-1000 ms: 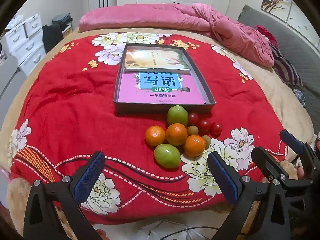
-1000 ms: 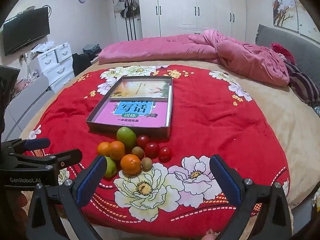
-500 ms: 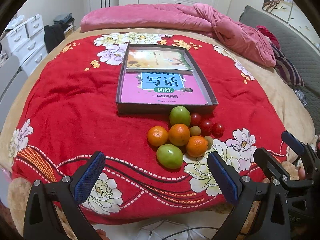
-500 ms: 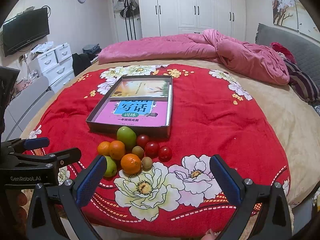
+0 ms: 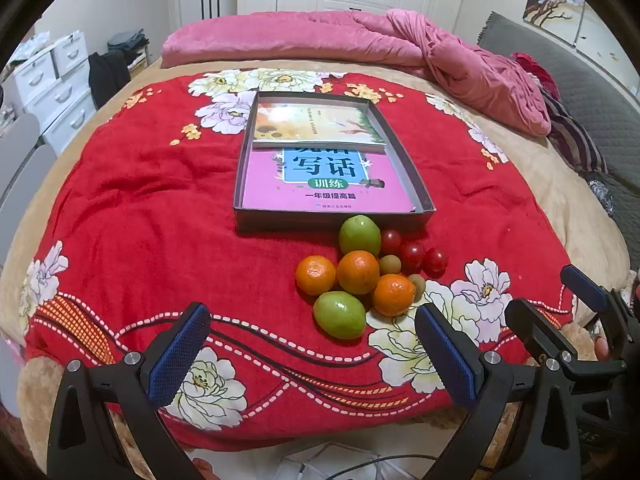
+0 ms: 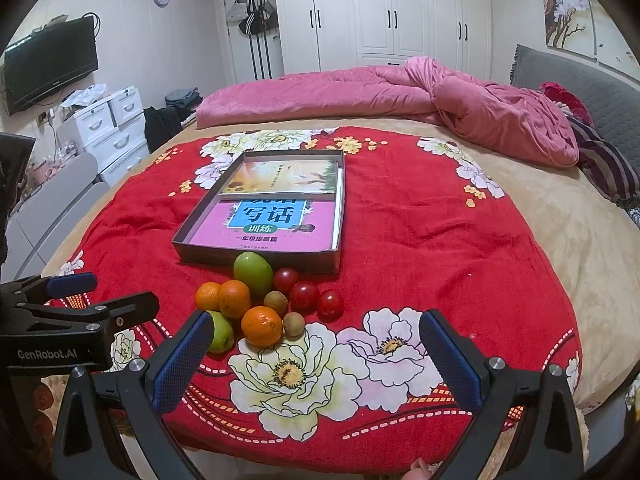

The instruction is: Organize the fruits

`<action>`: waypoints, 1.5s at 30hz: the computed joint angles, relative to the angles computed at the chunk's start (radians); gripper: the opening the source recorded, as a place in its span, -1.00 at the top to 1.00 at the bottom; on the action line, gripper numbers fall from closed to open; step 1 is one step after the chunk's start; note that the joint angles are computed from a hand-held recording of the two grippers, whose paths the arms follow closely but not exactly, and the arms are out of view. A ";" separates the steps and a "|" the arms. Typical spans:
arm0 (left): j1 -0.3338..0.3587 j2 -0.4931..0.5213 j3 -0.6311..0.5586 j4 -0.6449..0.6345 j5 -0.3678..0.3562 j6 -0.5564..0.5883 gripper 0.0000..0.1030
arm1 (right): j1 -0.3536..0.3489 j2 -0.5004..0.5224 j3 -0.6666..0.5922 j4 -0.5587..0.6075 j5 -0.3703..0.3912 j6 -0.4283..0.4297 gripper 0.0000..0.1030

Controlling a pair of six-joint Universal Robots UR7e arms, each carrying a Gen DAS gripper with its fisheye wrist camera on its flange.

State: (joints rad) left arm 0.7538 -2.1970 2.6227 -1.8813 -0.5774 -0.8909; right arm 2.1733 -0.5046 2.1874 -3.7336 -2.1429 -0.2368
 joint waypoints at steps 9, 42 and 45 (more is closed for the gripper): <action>-0.001 -0.001 -0.001 0.005 -0.002 -0.003 -0.98 | -0.002 0.002 0.000 0.000 -0.001 0.002 -1.00; 0.236 0.178 0.001 -0.339 -0.121 0.263 -0.98 | -0.042 0.029 -0.033 0.076 0.009 -0.021 -1.00; 0.271 0.213 0.002 -0.409 -0.150 0.325 -0.98 | -0.059 0.032 -0.040 0.108 0.035 -0.043 -1.00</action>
State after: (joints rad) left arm 1.0246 -1.9841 2.6244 -2.2899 -0.7271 -0.5658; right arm 2.1146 -0.4725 2.1470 -3.6254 -2.1074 -0.2794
